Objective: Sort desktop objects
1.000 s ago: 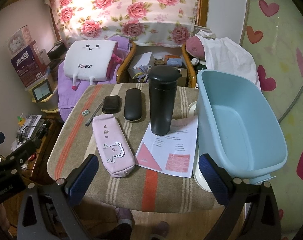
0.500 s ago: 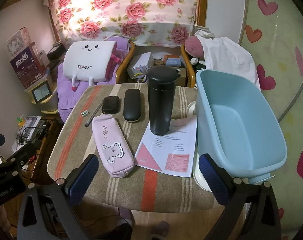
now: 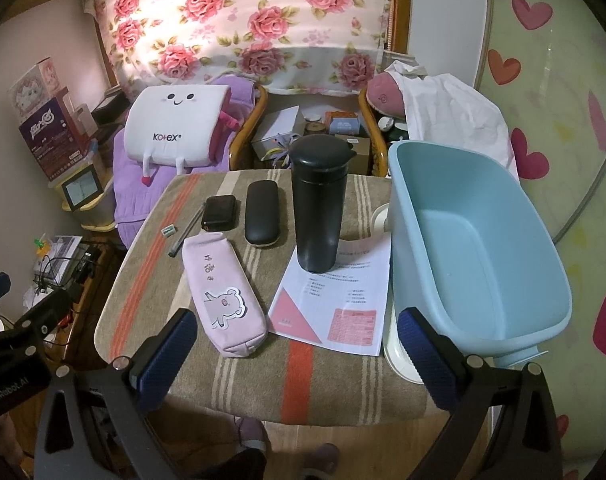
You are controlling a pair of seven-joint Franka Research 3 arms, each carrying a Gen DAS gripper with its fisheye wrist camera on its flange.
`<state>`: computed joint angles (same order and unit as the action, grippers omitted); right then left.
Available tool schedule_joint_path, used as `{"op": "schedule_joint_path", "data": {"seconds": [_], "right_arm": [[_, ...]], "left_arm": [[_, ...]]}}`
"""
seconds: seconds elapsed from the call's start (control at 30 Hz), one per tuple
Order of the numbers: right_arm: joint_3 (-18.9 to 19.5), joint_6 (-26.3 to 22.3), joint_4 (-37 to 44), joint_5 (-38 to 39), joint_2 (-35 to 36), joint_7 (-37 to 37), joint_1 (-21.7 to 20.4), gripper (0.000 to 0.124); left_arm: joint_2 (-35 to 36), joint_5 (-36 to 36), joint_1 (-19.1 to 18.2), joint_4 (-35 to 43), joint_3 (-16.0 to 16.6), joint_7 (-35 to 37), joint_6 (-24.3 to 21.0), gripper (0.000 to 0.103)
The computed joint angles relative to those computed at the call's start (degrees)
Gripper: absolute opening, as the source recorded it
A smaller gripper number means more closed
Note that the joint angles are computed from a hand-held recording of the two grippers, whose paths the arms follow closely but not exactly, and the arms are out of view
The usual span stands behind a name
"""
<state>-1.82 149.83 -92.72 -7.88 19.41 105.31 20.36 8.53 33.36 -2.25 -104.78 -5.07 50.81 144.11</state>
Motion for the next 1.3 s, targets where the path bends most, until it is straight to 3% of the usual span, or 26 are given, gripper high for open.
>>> {"op": "schedule_joint_path", "data": {"seconds": [1.3], "right_arm": [[0.2, 0.7, -1.4, 0.2, -1.2, 0.2, -0.6, 0.103]], "left_arm": [[-0.2, -1.9, 0.3, -0.8, -0.2, 1.8, 2.2, 0.102]]}}
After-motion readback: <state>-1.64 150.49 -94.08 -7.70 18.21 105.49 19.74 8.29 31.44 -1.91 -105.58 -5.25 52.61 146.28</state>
